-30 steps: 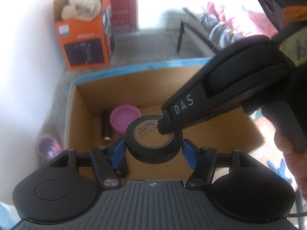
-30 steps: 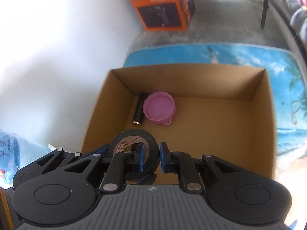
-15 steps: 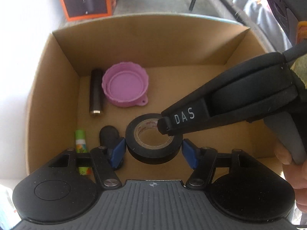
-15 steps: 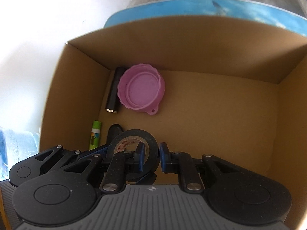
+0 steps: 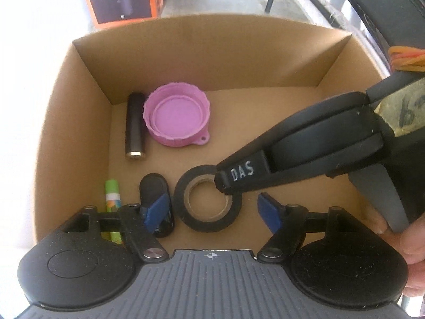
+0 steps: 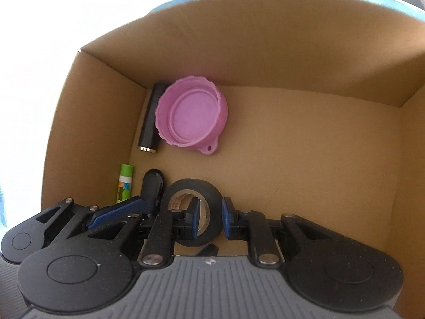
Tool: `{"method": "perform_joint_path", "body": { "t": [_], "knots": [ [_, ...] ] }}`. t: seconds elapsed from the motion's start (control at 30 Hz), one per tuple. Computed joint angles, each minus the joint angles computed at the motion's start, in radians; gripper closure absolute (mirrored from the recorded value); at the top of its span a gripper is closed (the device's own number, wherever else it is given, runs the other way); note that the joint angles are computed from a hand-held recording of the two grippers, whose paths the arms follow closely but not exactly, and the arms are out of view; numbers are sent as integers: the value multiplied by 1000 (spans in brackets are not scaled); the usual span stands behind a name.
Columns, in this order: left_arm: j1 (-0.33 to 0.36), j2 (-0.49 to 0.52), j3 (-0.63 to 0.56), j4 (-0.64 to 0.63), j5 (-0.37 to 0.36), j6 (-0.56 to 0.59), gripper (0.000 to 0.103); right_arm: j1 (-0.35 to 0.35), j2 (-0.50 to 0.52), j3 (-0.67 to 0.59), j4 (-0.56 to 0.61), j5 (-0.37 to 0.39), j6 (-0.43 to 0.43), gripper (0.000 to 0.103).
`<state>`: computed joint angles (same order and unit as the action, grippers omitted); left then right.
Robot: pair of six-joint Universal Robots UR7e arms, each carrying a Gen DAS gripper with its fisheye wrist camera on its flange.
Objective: Organize rigid objects
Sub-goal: 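Carry the tape roll into the box and open the right gripper, then move the right gripper to the green dropper bottle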
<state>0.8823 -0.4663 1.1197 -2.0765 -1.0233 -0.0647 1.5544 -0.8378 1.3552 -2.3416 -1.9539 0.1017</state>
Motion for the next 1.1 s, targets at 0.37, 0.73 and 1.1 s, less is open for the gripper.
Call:
{"method": "perform_joint_path", "body": {
  "t": [0.37,0.73,1.1],
  "knots": [
    [-44,-151,215,-304,-20,55,20,52,-184,239,-340,23,-31,76],
    [-93,-309,460,-511,-107,121,17,181,-380,547,-693,-144,-52,35],
    [-140,-400,682,-565,-213,197,14,260,-432,708,-701,-380,-4,23]
  ]
}}
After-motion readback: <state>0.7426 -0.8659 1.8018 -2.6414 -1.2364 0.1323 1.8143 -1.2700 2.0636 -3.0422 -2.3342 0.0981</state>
